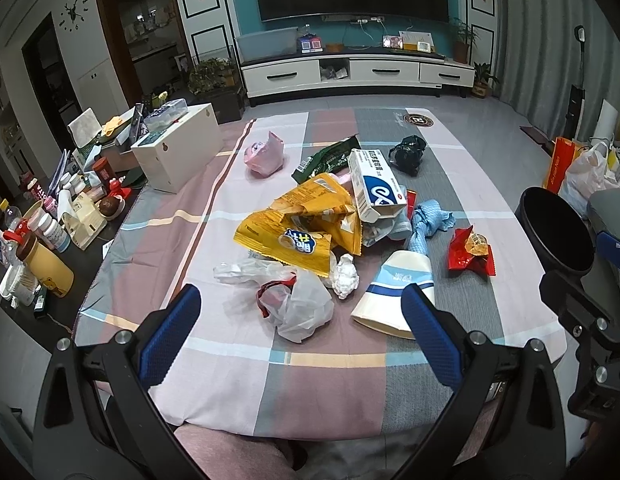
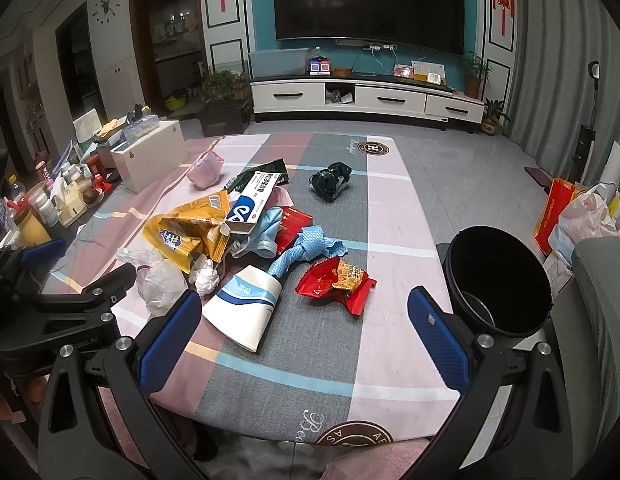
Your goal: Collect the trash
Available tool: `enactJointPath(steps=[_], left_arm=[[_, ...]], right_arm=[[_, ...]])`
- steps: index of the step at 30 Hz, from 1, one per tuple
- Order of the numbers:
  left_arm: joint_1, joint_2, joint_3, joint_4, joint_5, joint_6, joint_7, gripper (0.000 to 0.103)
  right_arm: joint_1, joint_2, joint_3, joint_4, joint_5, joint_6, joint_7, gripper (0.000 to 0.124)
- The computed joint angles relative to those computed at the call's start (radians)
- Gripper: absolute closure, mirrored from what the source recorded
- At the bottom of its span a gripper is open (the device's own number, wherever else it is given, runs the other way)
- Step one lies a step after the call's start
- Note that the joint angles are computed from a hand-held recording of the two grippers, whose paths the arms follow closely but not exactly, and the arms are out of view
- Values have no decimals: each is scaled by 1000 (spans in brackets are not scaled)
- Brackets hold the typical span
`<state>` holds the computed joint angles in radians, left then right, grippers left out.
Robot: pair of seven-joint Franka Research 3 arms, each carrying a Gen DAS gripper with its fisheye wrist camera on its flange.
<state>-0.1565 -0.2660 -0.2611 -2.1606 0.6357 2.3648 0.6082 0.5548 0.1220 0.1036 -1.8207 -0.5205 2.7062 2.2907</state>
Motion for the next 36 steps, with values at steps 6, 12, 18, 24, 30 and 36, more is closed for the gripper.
enactJointPath(steps=[6,12,18,24,30,36], left_arm=[[-16,-4,59,-40,-170,101,111,3],[-34,-27,156,-205,-435,394,256,3],[-188,2,286,-257,-828,476,601,3],[-247,95,280,-163,-987,535,883,3],[-187,282,227,46,-1041,365,986,18],[-122,371,171,143,-881,257,884,24]], right_arm=[[-48,23,26,-25,230,52,-165,23],[-61,34,-4,-59,353,-17,-213,23],[-81,62,-9,-94,420,52,-274,23],[-123,140,46,-69,653,195,-461,23],[-107,210,18,15,737,163,-530,23],[-112,276,8,104,738,108,-576,23]])
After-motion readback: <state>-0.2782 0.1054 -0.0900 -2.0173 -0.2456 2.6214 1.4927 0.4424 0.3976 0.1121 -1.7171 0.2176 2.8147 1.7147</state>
